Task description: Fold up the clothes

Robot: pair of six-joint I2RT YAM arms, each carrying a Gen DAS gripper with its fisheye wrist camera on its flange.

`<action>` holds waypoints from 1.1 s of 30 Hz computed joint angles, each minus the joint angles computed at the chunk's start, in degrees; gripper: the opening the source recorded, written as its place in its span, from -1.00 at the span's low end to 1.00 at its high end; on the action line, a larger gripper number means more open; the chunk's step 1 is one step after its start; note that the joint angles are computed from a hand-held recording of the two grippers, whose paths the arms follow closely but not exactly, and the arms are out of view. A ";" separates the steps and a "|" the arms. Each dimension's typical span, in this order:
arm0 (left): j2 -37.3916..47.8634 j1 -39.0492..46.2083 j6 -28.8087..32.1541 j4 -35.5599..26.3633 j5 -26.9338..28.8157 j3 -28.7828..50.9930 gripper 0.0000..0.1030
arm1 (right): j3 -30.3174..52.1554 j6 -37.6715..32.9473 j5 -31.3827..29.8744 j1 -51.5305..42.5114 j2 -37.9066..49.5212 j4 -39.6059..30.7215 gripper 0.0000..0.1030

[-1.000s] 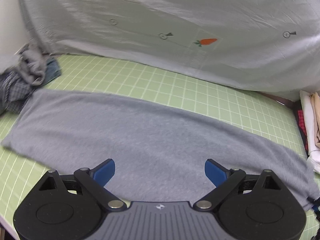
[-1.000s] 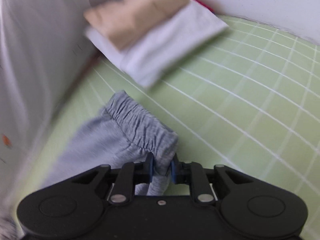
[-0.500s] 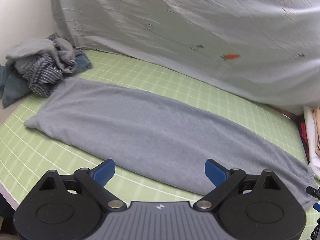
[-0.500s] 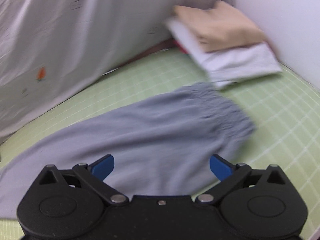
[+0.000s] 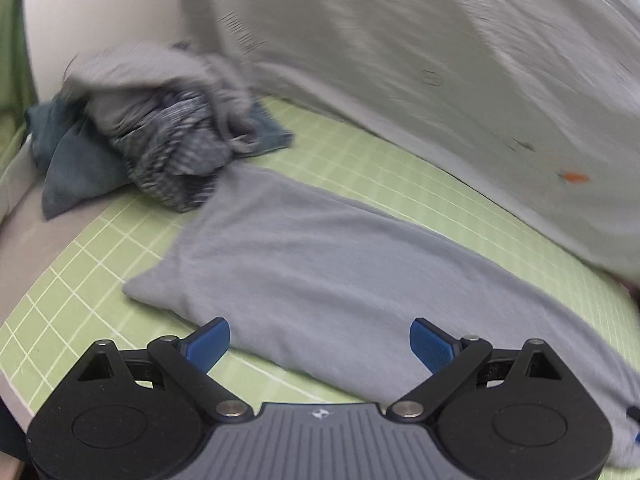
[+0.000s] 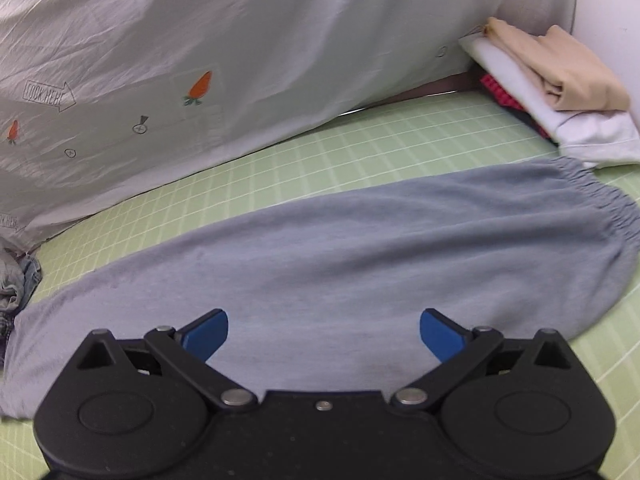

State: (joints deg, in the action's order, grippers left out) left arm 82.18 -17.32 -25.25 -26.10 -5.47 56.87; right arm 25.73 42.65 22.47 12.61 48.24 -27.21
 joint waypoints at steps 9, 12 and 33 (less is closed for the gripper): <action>17.86 18.35 15.75 2.87 9.02 9.95 0.87 | 16.18 8.62 7.18 8.82 25.83 -4.01 1.00; 22.67 20.27 17.23 3.56 9.84 12.67 0.87 | 21.56 9.35 7.85 9.56 31.60 -7.44 1.00; 35.92 18.64 23.38 9.15 6.73 21.28 -0.10 | 32.88 9.25 4.40 14.25 49.41 -17.08 1.00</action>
